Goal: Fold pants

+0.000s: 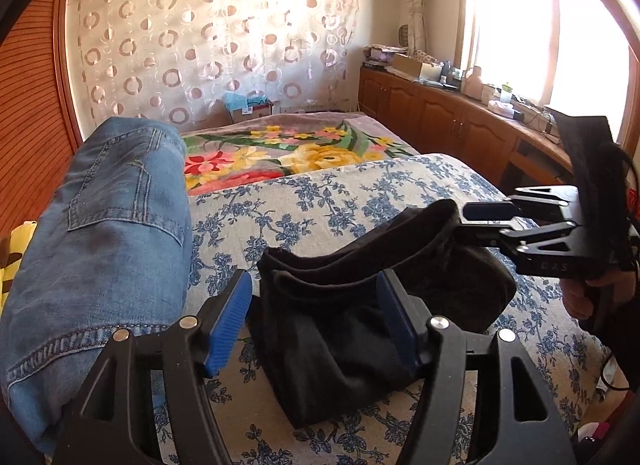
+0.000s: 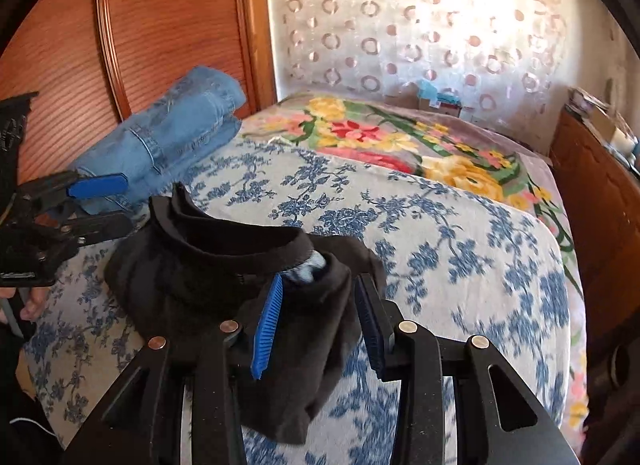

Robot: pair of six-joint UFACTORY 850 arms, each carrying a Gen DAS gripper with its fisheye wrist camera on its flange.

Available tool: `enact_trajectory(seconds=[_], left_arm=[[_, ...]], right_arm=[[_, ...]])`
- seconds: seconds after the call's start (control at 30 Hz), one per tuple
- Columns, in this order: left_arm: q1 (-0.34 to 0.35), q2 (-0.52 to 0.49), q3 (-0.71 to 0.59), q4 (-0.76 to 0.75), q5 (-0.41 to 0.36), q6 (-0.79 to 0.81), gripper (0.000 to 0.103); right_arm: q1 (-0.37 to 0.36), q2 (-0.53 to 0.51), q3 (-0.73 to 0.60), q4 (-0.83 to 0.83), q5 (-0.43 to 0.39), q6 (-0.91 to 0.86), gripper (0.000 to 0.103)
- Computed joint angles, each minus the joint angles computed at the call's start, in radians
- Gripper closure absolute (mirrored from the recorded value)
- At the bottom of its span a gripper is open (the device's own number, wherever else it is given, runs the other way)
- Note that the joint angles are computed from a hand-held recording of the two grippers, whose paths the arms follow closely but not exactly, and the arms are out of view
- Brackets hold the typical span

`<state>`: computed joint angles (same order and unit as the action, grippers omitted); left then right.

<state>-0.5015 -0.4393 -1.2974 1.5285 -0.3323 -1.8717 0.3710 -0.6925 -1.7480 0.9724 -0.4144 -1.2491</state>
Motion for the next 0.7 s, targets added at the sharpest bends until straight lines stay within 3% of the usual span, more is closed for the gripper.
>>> enact_trajectory(seconds=[0.23,0.4,0.47,0.57,0.7], left_arm=[[0.006,-0.005,-0.001,-0.027,0.011,0.014,0.037],[0.008,-0.012,-0.006,-0.048,0.019,0.036,0.037],[0.008,-0.015,-0.009,-0.050,0.023,0.039,0.037],[0.007,-0.017,-0.011,-0.055,0.026,0.049,0.037],[0.007,-0.019,-0.012,-0.077,0.026,0.070,0.037]], right_arm=[[0.015,-0.090,-0.150,-0.283,0.054,0.323,0.064],[0.003,-0.054,-0.099,-0.161,0.060,0.234,0.064],[-0.008,-0.031,-0.064,-0.060,0.021,0.131,0.064],[-0.015,-0.031,-0.066,-0.073,-0.033,0.112,0.064],[-0.014,-0.049,-0.091,-0.133,-0.075,0.147,0.080]])
